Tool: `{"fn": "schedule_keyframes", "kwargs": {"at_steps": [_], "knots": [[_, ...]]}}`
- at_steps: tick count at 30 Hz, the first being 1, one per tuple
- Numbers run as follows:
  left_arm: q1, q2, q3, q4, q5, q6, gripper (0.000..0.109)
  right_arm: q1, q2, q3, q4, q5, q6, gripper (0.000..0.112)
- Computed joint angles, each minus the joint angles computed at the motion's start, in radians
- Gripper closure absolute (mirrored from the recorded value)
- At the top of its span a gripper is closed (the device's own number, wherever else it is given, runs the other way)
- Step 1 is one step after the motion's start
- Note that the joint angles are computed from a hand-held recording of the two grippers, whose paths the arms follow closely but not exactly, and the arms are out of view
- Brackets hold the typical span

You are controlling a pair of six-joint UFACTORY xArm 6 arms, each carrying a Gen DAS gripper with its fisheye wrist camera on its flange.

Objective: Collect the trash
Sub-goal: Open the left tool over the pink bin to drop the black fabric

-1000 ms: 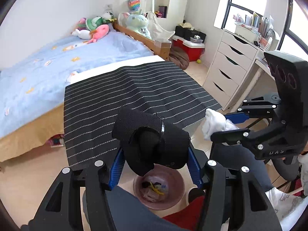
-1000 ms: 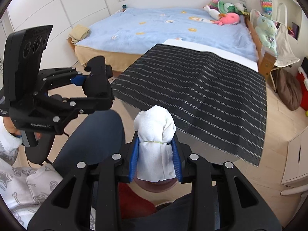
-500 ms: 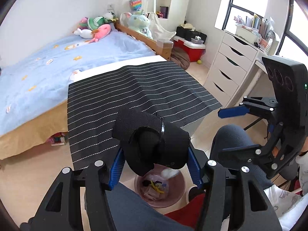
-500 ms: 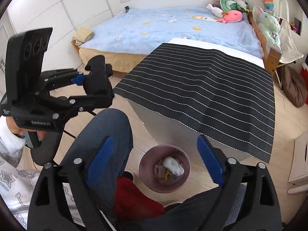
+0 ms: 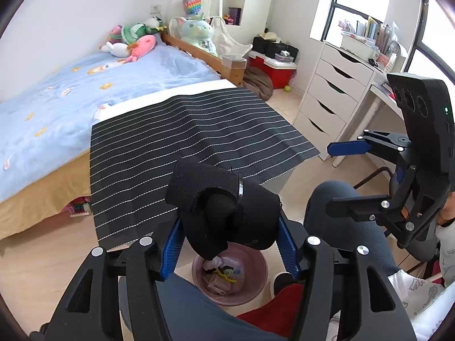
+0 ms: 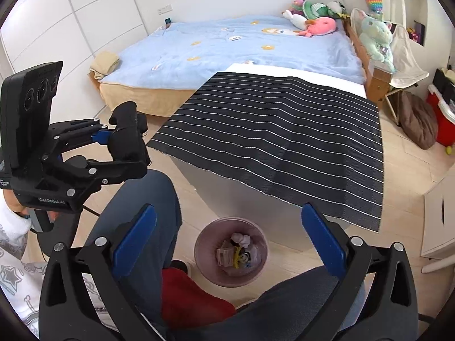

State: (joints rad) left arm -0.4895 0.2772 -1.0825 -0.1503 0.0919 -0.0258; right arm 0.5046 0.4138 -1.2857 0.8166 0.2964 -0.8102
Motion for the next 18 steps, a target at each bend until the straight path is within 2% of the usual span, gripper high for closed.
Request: {"fn": "schedule_keyframes", "kwargs": {"at_steps": [3,16,18], "knots": [[-0.012,0.002,-0.003,-0.036,0.004,0.039,0.05,-0.001,-0.01,0.017,-0.043,-0.027,0.046,0.012],[-0.041,0.01,-0.023,-0.115,0.027,0.14,0.05,-0.015,-0.039,0.044,0.019,-0.074,0.031,0.012],[-0.049,0.01,-0.023,-0.156,0.02,0.18,0.037,-0.015,-0.044,0.048,0.032,-0.075,0.021,0.012]]}}
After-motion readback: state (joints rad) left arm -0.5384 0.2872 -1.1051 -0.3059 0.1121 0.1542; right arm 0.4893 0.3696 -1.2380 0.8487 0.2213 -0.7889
